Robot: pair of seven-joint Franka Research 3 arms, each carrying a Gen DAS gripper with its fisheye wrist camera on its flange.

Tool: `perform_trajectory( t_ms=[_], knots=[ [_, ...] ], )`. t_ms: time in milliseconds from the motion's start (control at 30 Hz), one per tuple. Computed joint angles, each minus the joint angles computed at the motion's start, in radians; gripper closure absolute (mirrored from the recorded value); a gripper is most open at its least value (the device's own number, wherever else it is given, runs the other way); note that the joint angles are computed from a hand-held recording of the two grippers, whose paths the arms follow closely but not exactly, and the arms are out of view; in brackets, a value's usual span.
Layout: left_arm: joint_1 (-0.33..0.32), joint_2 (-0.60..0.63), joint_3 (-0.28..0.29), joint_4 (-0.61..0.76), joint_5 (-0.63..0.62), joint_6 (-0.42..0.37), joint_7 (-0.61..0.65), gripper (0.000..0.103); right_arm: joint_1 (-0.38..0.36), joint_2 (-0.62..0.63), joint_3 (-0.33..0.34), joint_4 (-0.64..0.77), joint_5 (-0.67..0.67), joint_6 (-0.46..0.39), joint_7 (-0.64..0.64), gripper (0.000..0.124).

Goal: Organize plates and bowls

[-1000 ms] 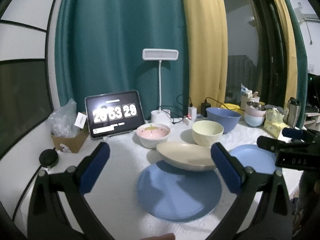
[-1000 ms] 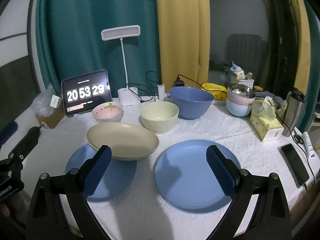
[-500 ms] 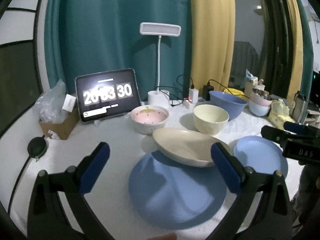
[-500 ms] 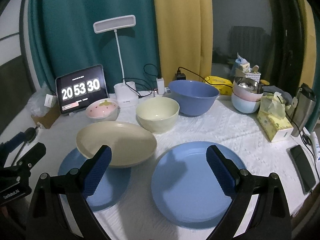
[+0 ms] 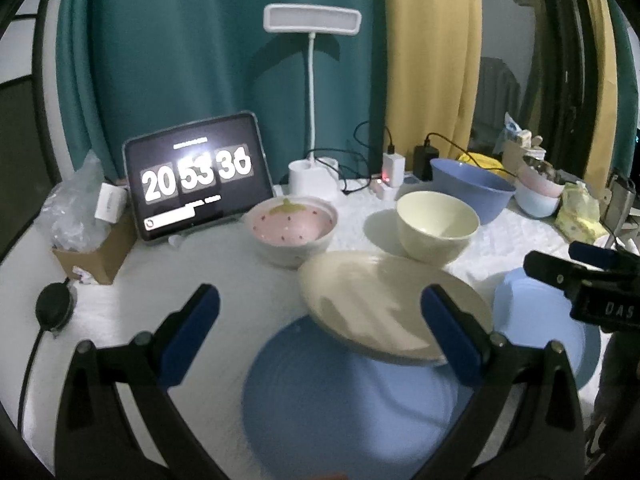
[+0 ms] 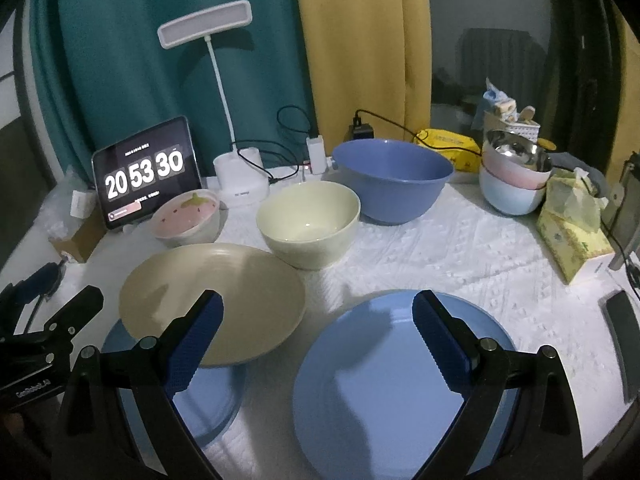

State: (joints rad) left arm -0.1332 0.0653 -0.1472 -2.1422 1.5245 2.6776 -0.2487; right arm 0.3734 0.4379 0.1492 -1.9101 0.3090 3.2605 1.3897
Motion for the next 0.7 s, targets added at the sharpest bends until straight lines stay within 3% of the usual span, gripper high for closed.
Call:
perform_trajectory(
  t_ms=[300,433,500,700],
  knots=[
    [0.013,0.081,0.031,0.064,-0.056,0.07,0.059,0.002,0.015,0.079,-0.009,0.111,-0.011,-0.099,-0.01,0.026],
    [0.011,0.116,0.043,0.093,-0.082,0.086,0.093,0.002,-0.009,0.116,0.02,0.162,-0.005,-0.146,-0.033,0.027],
    [0.013,0.132,0.052,0.103,-0.105,0.104,0.113,0.002,-0.035,0.141,0.052,0.198,0.01,-0.186,-0.053,0.029],
    [0.015,0.183,0.08,0.132,-0.199,0.151,0.184,0.002,-0.011,0.202,0.032,0.292,0.022,-0.298,-0.06,0.033]
  ],
)
